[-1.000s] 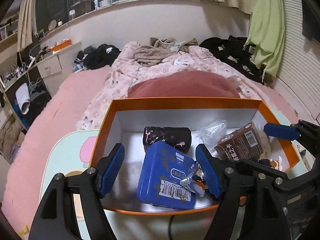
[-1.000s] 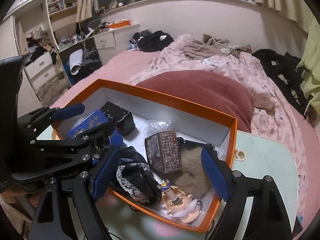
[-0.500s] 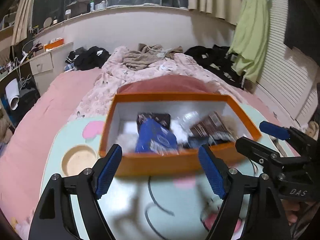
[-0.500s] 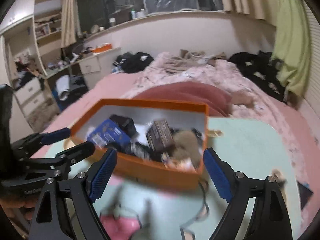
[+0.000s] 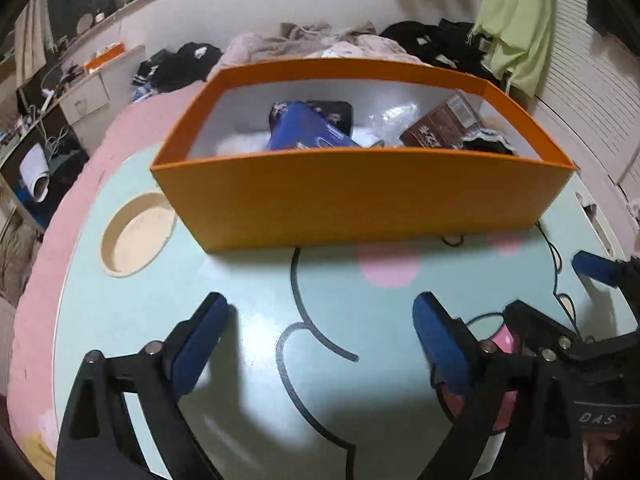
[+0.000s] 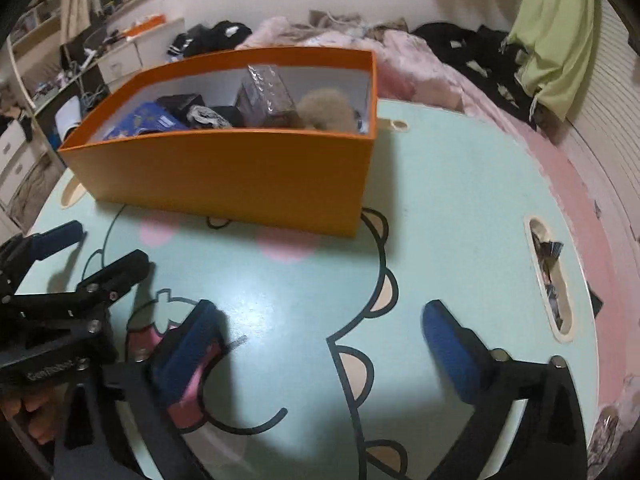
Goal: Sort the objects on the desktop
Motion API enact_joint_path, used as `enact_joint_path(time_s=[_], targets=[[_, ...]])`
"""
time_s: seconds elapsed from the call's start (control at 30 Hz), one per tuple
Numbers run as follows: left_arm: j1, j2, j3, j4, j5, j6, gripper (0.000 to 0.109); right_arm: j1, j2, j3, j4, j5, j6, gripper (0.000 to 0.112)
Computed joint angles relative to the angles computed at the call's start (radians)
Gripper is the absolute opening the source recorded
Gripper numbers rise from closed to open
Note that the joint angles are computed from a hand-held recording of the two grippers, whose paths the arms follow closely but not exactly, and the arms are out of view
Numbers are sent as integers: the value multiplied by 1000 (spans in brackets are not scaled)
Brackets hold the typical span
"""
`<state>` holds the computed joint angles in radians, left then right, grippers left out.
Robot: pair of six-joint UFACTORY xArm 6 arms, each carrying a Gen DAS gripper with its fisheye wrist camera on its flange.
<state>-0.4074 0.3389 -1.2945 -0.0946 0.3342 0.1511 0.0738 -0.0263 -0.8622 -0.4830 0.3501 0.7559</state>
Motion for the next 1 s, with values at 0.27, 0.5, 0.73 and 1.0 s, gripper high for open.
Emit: enact_joint_path(time_s=[0.27, 0.5, 0.73, 1.0], targets=[[2, -4, -12, 24, 18, -35, 103, -4, -5, 13, -37, -16, 35, 103], [9, 8, -11, 0, 3, -10, 103, -7, 2, 1, -32, -13, 25, 103], [8, 10, -6, -4, -4, -7, 103, -6, 3, -5, -32, -7, 24, 103], [8, 10, -5, -6, -5, -7, 103, -4, 4, -7, -35, -2, 27, 103]])
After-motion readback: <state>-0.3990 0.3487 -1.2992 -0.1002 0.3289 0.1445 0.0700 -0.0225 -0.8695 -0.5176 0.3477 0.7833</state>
